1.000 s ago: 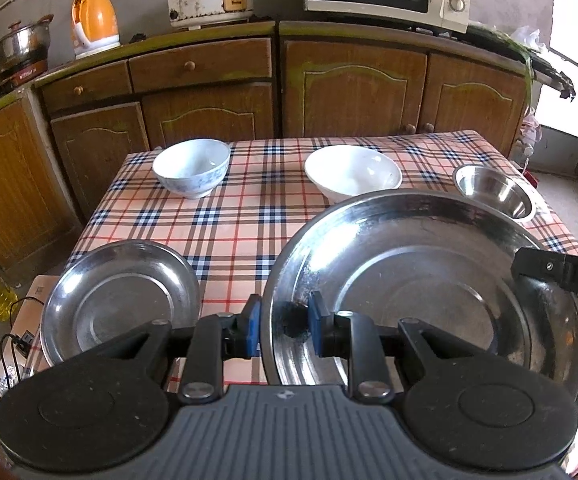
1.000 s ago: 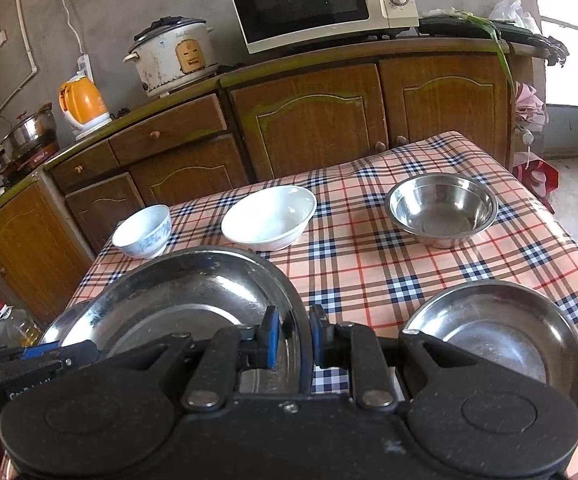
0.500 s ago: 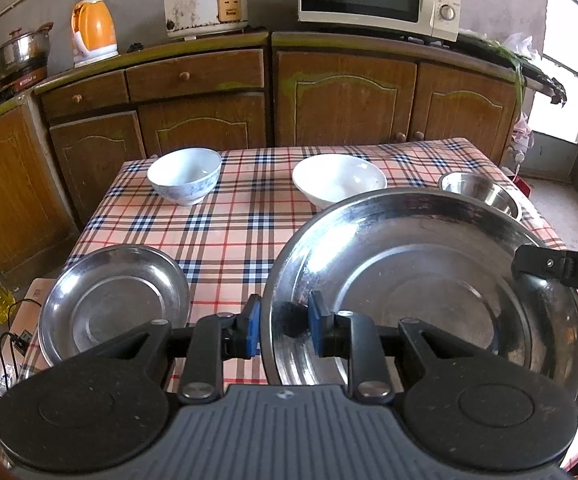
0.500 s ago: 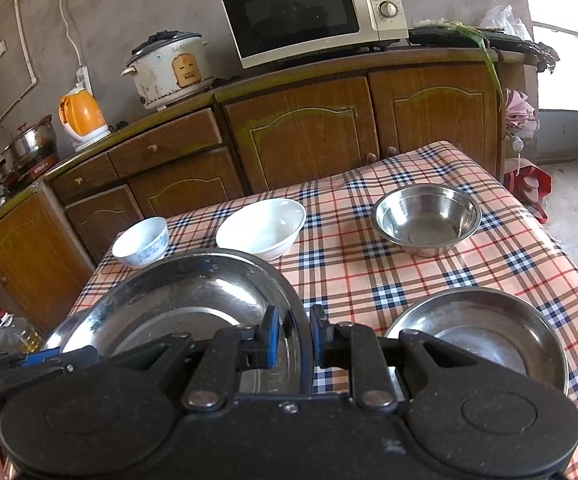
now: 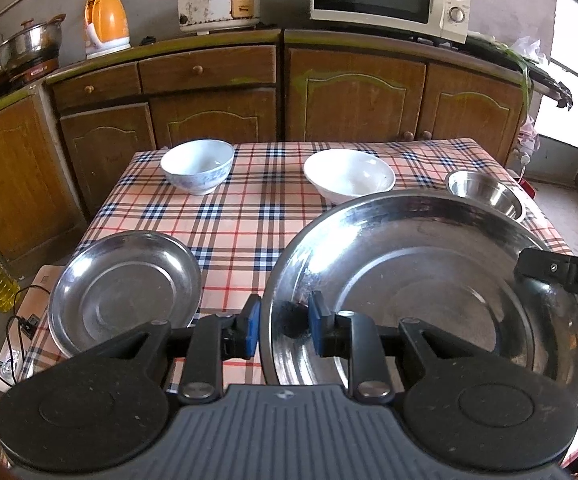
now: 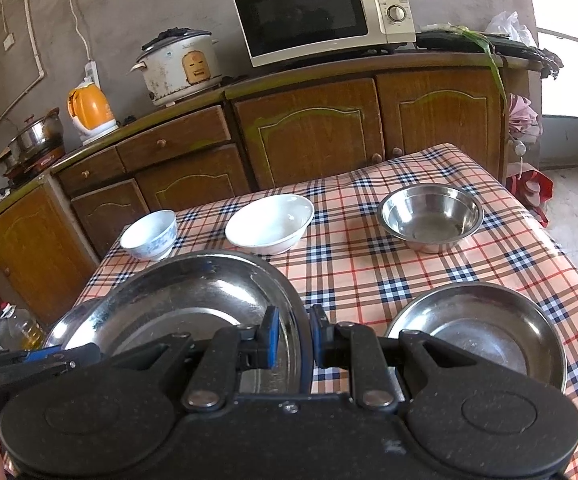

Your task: Organize plates and bowls

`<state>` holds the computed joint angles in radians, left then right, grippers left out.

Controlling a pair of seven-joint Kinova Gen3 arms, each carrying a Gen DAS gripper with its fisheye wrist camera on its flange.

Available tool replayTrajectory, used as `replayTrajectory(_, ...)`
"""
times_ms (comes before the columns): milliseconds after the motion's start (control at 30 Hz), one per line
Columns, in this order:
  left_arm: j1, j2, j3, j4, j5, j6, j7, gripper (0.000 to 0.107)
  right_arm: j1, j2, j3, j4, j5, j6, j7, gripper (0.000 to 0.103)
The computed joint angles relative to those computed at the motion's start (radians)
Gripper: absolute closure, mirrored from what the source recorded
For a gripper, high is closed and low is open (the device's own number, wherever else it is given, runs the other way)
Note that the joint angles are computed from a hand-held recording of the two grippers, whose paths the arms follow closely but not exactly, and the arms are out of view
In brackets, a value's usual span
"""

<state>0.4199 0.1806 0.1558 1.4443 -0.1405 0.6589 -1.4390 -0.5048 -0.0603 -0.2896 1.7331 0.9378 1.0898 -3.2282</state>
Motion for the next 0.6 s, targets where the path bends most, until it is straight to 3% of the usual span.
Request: replayTrajectory(600,-0.010,-0.037,0.002,0.043,-0.015,-0.018,0.029,0.083,-0.018,-0.007,-0.019,0.007,0.001,0.009,-0.021,0.080)
